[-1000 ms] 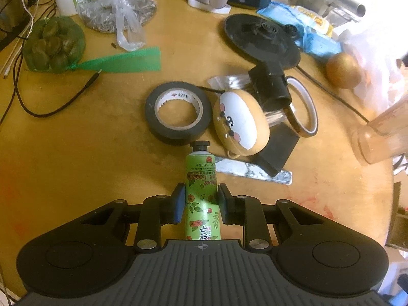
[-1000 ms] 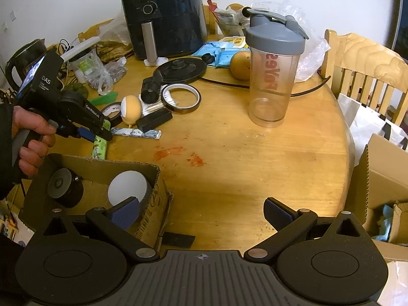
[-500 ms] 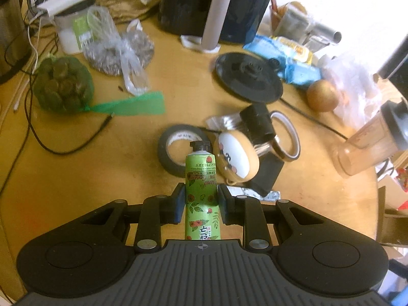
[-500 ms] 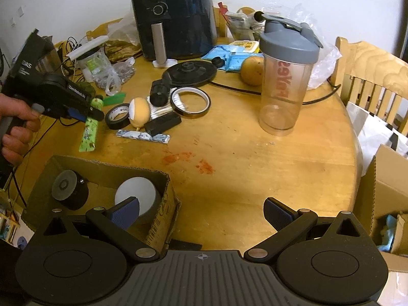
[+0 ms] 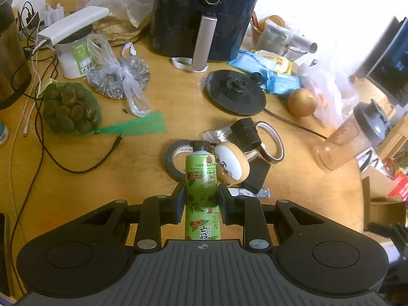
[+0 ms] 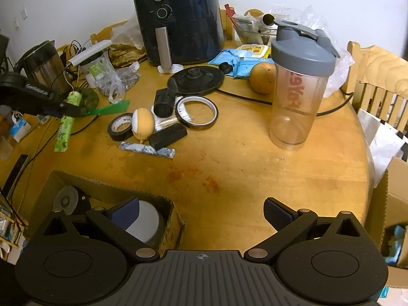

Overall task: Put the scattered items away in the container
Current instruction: 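Lift the green tube with the left gripper while the right gripper moves toward the clear ring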

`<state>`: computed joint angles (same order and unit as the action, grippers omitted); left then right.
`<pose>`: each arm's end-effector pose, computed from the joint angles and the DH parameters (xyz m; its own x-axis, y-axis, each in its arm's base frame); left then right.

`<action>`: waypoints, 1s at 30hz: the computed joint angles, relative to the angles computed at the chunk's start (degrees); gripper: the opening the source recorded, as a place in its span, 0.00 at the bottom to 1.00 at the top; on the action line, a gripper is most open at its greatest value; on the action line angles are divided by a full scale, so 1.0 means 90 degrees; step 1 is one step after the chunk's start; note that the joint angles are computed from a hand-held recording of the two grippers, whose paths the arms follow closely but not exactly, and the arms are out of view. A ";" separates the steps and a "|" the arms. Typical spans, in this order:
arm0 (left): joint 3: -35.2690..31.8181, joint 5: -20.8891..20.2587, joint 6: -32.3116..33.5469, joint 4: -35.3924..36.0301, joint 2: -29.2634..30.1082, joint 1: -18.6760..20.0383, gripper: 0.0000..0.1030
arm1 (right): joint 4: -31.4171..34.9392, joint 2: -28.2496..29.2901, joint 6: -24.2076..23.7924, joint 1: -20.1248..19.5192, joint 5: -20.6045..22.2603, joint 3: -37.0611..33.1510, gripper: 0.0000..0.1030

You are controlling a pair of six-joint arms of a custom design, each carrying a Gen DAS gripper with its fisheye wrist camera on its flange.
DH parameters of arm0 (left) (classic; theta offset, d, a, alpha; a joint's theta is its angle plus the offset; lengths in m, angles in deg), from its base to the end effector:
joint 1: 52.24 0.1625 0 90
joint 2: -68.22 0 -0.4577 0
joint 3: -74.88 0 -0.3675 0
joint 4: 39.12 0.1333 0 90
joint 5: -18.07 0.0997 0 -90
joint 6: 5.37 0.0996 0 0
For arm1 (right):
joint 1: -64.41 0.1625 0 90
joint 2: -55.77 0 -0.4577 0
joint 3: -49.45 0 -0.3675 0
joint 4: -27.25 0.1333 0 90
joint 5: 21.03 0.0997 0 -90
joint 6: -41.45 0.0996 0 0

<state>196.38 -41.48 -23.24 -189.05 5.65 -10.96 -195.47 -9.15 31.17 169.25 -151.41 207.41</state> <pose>-0.2558 -0.4691 0.1699 -0.7782 0.4086 -0.4769 0.5386 0.8248 -0.1721 0.1432 -0.2721 0.2153 -0.7936 0.0687 0.6045 -0.3443 0.7685 -0.5393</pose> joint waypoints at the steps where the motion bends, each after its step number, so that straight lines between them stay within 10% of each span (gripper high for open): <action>1: 0.0015 -0.0020 0.0010 0.0020 -0.0051 -0.0002 0.26 | 0.0046 -0.0016 -0.0041 -0.0020 0.0022 -0.0036 1.00; 30: 0.0458 -0.0442 -0.0360 0.0636 -0.1061 0.0011 0.26 | 0.0802 0.0080 -0.1698 -0.0676 0.0767 -0.1052 0.99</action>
<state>200.50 -45.46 -26.49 -183.32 -3.90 -10.87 -188.25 -8.43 15.89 163.16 -144.51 197.94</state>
